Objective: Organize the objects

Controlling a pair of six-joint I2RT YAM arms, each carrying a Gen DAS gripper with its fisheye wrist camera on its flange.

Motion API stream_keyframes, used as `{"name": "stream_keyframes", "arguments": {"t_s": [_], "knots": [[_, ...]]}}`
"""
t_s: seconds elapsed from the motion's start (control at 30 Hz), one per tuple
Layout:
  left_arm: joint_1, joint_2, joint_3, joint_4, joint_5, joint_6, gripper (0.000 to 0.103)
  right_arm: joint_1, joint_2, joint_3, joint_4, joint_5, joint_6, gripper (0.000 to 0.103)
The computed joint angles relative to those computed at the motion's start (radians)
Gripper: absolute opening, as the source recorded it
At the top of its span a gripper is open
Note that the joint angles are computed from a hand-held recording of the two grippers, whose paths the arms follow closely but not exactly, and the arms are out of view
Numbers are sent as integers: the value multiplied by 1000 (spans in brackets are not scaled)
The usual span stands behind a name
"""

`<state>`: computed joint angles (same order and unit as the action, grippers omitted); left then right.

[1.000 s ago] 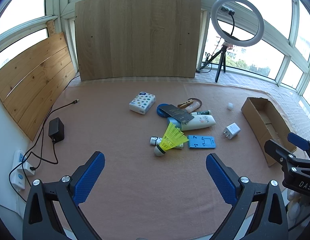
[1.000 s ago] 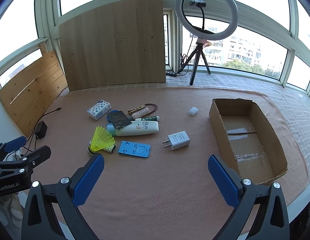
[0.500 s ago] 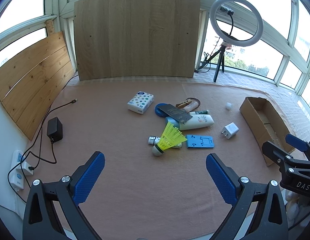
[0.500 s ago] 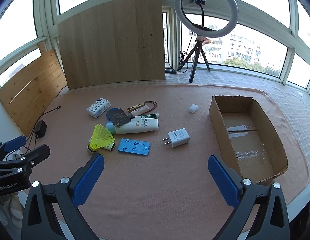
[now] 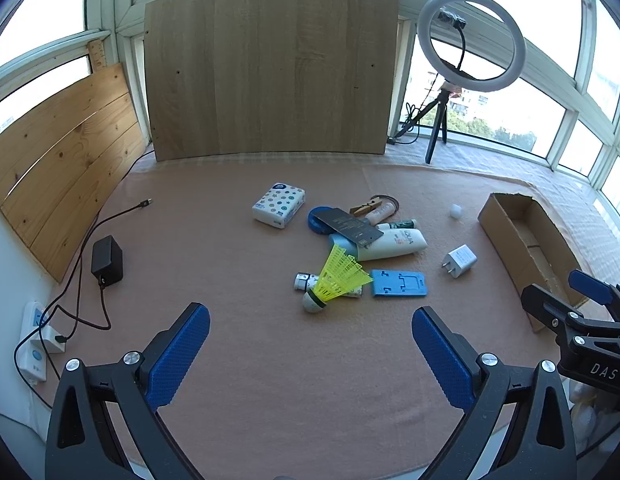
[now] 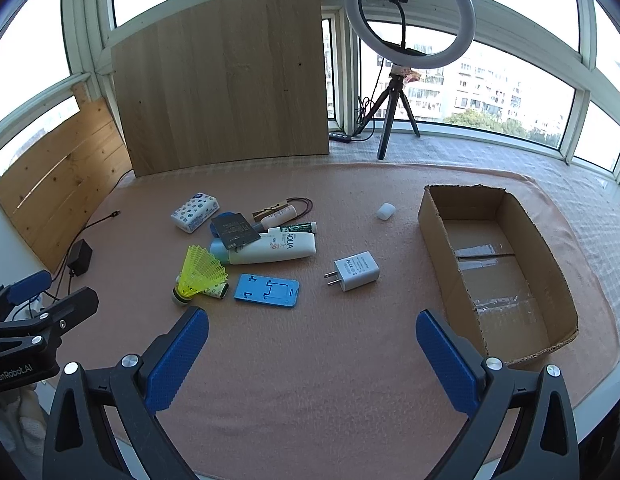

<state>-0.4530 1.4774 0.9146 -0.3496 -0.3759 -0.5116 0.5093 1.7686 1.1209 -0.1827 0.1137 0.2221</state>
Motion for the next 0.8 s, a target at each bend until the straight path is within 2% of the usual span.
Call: {"name": "stream_keyframes", "arguments": {"t_s": [0.8], "knots": [[71,78,15,57,76,46,103,-25,72,59,-44,-49,8,103]]}}
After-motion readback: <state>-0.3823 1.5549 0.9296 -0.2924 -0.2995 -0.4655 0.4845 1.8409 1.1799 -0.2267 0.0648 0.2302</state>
